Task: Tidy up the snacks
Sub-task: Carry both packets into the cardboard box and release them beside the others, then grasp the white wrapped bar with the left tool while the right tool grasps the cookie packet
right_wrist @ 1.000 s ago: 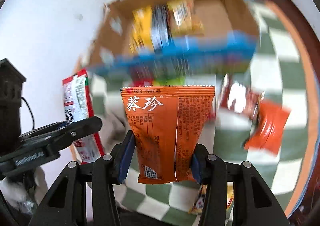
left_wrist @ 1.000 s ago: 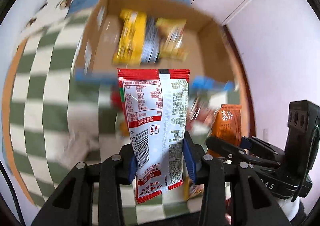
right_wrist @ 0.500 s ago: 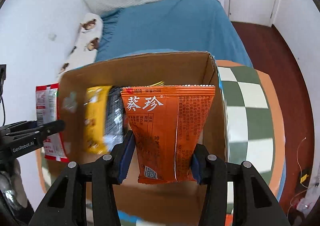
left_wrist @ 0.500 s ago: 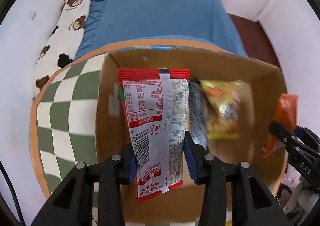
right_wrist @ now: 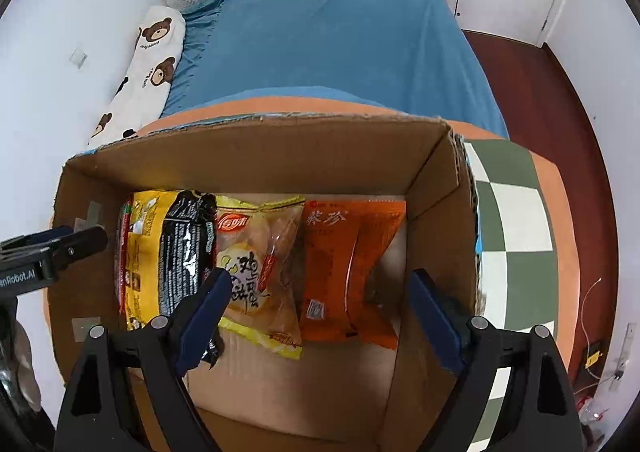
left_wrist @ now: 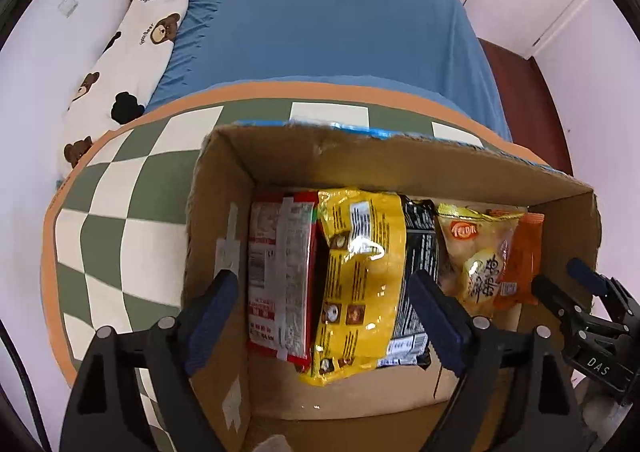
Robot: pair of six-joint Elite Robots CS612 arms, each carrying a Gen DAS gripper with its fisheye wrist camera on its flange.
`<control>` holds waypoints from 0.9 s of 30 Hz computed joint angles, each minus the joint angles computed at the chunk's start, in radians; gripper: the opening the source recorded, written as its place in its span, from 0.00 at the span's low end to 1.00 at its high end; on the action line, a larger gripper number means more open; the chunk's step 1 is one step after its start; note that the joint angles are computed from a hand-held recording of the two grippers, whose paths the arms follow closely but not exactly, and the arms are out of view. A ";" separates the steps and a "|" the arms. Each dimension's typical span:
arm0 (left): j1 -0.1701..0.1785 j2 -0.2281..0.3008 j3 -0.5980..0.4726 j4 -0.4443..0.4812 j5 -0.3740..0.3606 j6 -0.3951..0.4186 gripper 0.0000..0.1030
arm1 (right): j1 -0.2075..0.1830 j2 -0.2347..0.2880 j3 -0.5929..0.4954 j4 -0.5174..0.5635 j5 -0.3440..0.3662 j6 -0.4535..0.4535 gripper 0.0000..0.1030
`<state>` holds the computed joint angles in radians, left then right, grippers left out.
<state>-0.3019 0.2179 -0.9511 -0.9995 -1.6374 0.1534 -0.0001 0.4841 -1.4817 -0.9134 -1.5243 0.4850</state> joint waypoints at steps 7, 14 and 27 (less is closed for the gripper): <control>0.012 0.062 -0.167 0.006 -0.041 -0.003 0.85 | 0.029 0.012 -0.048 0.001 -0.019 0.023 0.89; 0.019 0.112 -0.330 0.024 -0.066 0.031 0.85 | 0.071 0.016 -0.115 0.024 -0.079 0.063 0.89; 0.053 0.164 -0.546 0.050 -0.144 0.066 0.85 | 0.165 0.006 -0.248 0.037 -0.223 0.119 0.89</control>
<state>-0.2491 0.3824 -1.4967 -0.9499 -1.7816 0.2191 0.1648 0.4898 -1.7293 -0.8768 -1.7478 0.6042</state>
